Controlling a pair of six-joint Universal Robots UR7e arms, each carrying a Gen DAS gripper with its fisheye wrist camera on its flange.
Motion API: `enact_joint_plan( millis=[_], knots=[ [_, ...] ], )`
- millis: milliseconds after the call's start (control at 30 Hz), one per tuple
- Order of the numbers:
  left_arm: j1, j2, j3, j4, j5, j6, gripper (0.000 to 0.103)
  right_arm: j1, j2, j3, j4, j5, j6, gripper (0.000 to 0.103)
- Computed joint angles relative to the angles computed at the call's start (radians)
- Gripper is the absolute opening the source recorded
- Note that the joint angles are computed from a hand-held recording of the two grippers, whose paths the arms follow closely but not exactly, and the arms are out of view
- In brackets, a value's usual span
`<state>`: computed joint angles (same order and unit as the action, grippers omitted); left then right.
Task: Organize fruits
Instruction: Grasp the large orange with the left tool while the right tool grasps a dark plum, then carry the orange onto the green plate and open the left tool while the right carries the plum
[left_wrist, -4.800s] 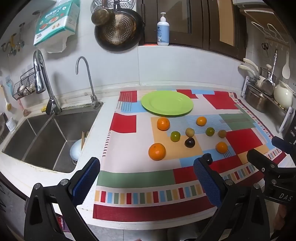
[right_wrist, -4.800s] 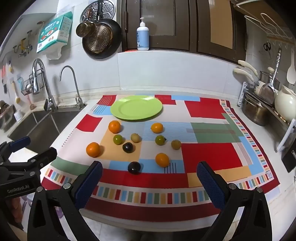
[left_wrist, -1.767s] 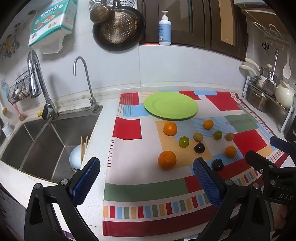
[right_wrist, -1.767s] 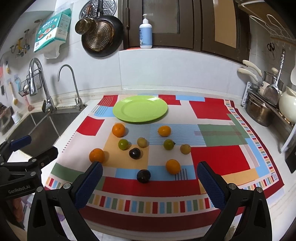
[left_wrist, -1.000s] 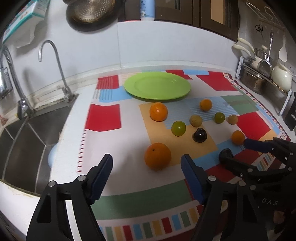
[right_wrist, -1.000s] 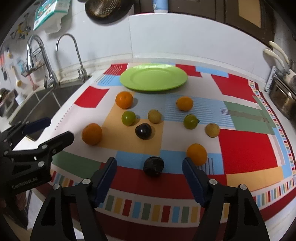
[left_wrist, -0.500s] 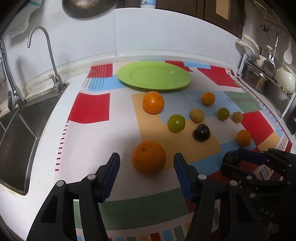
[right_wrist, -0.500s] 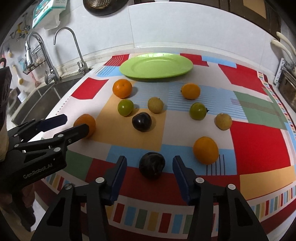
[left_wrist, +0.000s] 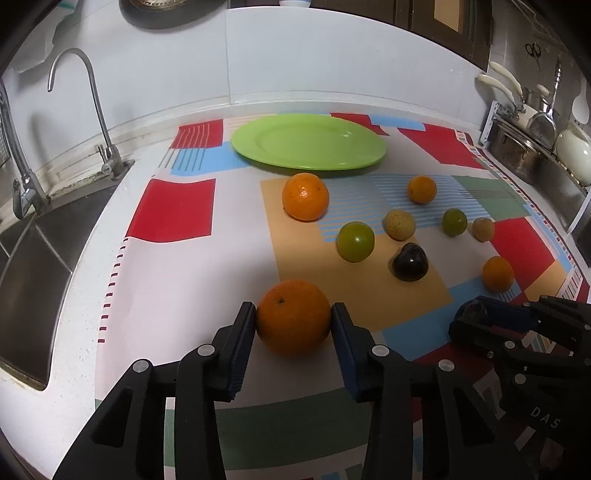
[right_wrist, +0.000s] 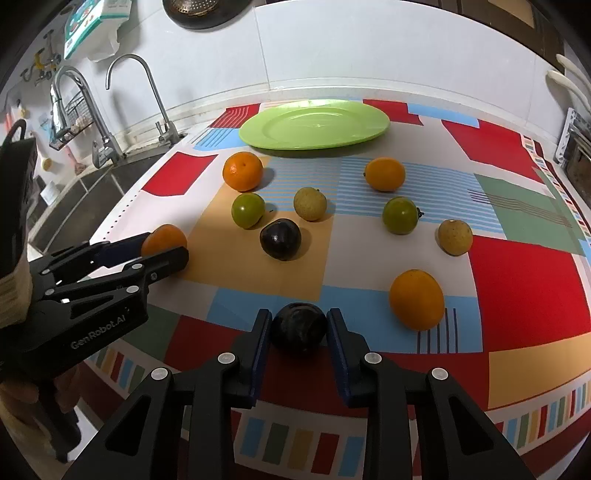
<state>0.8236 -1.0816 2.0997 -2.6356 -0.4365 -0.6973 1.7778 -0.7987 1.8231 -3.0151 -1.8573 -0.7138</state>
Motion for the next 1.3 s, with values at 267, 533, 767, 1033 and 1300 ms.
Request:
enact_joint_plan(
  millis=[267,533,767,1033,1300],
  knots=[
    [-0.02,-0.02,0.003,0.045,-0.012,-0.041,0.041,-0.001,-0.013,-0.002,0.018,0.039,-0.022,0.031],
    [-0.052,-0.041,-0.007,0.094,0.021,-0.07,0.041,0.01,-0.031,-0.016,0.038,0.086,-0.032,0.031],
    [-0.071,-0.048,-0.023,0.085,0.073,-0.029,0.041,0.029,-0.035,-0.048,0.036,0.131,-0.048,0.031],
    [-0.075,-0.032,-0.061,-0.019,0.111,0.098,0.041,0.047,-0.028,-0.099,0.031,0.178,-0.052,0.031],
    [-0.052,0.035,-0.145,-0.235,0.116,0.375,0.041,0.059,0.003,-0.197,0.085,0.208,-0.048,0.031]
  ],
)
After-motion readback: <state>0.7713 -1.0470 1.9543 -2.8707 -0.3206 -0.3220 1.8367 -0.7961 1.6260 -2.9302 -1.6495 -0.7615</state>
